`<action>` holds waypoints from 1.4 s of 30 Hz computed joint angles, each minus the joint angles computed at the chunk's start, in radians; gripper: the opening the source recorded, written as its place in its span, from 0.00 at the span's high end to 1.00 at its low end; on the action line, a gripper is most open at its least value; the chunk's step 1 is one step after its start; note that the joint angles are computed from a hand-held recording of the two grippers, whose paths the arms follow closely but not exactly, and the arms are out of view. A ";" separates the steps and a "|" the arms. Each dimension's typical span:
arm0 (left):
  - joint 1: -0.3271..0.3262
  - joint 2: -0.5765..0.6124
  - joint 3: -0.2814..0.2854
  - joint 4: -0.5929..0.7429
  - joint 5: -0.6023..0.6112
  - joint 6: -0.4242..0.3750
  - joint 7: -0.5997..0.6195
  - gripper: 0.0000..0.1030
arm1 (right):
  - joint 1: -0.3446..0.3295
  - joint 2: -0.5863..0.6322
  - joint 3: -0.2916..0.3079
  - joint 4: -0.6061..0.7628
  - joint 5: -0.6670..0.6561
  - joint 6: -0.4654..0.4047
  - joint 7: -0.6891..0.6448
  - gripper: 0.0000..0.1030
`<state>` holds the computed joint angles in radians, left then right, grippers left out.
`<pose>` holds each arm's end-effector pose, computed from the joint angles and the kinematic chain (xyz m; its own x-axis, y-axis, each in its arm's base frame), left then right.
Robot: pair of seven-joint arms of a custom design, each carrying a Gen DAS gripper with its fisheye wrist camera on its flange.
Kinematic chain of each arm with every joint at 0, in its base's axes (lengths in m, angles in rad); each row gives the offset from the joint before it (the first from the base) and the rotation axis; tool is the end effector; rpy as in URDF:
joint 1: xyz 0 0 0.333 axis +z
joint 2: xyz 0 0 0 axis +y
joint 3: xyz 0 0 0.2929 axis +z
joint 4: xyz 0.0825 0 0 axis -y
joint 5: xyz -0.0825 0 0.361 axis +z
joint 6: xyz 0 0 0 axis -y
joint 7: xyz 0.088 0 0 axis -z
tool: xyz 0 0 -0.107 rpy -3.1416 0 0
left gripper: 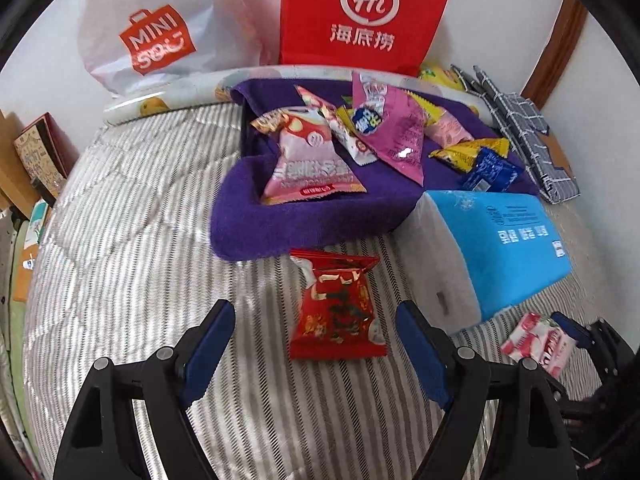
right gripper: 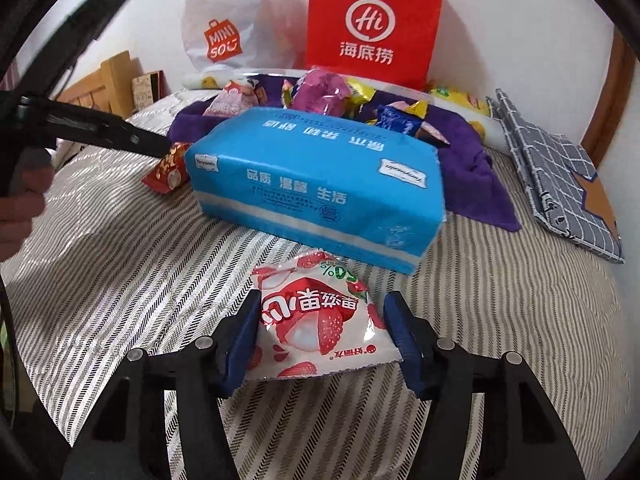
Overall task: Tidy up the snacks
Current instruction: 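Grasp the white-red strawberry candy bag with the right tool while the left tool grasps the red snack packet, then lift the red packet and strawberry candy bag and carry both toward the purple towel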
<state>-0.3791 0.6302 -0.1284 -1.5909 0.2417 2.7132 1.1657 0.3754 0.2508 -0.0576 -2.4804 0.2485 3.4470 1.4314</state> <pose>0.6190 -0.3356 0.3180 -0.2688 -0.9601 0.0774 -0.8550 0.2009 -0.4781 0.4893 0.1310 0.2744 0.1958 -0.9806 0.0065 -0.7414 -0.1524 -0.6535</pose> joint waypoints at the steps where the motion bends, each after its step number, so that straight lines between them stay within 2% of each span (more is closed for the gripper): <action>1: -0.006 0.011 0.004 0.014 0.003 -0.009 -0.003 0.22 | -0.018 -0.005 0.014 -0.007 -0.012 -0.001 0.012 0.41; 3: -0.017 0.028 0.012 0.036 0.011 -0.017 -0.013 0.22 | -0.070 -0.018 0.052 -0.024 -0.051 0.000 0.053 0.41; 7: -0.034 0.059 0.023 0.079 0.027 -0.044 -0.026 0.23 | -0.135 -0.042 0.092 -0.067 -0.117 0.026 0.134 0.42; 11: -0.035 0.086 0.013 0.113 0.024 -0.065 -0.022 0.29 | -0.110 -0.067 0.060 -0.108 -0.078 0.050 0.145 0.42; 14: -0.042 0.101 0.017 0.136 0.023 -0.088 -0.028 0.42 | -0.083 -0.082 0.029 -0.127 0.004 0.059 0.128 0.42; 15: -0.062 0.096 0.040 0.128 0.048 -0.077 -0.053 0.51 | -0.089 -0.085 0.030 -0.129 0.012 0.062 0.135 0.42; 16: -0.063 0.096 0.040 0.129 0.053 -0.080 -0.055 0.57 | -0.106 -0.088 0.036 -0.132 0.006 0.067 0.155 0.45; 19: -0.071 0.091 0.049 0.126 0.078 -0.088 -0.072 0.64 | -0.156 -0.093 0.052 -0.132 -0.022 0.084 0.230 0.49; 21: -0.062 0.082 0.042 0.112 0.077 -0.081 -0.074 0.66 | -0.209 -0.089 0.071 -0.122 -0.097 0.081 0.304 0.49; 26: -0.034 0.031 0.019 0.030 0.057 -0.047 -0.074 0.66 | -0.194 -0.055 0.051 -0.067 -0.101 0.029 0.305 0.50; 28: -0.028 0.005 0.015 -0.011 0.054 -0.033 -0.074 0.66 | -0.235 -0.054 0.076 -0.060 -0.152 0.005 0.340 0.50; 31: -0.015 -0.026 0.002 -0.062 0.040 -0.007 -0.070 0.66 | -0.285 -0.071 0.107 -0.082 -0.220 0.013 0.401 0.47; 36: -0.006 -0.049 -0.015 -0.102 0.019 0.015 -0.049 0.66 | -0.239 -0.106 0.071 -0.133 -0.208 0.056 0.373 0.38; 39: -0.005 -0.061 -0.023 -0.120 0.005 0.025 -0.040 0.66 | -0.186 -0.113 0.046 -0.139 -0.139 0.027 0.303 0.37; 42: -0.009 -0.072 -0.026 -0.135 0.000 0.025 -0.034 0.66 | -0.208 -0.097 0.065 -0.137 -0.167 0.022 0.326 0.37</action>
<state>-0.3881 0.5578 -0.1544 -1.7260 0.2422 2.7377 1.1319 0.1678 0.1542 0.0069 -2.6172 0.0816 3.4690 1.7573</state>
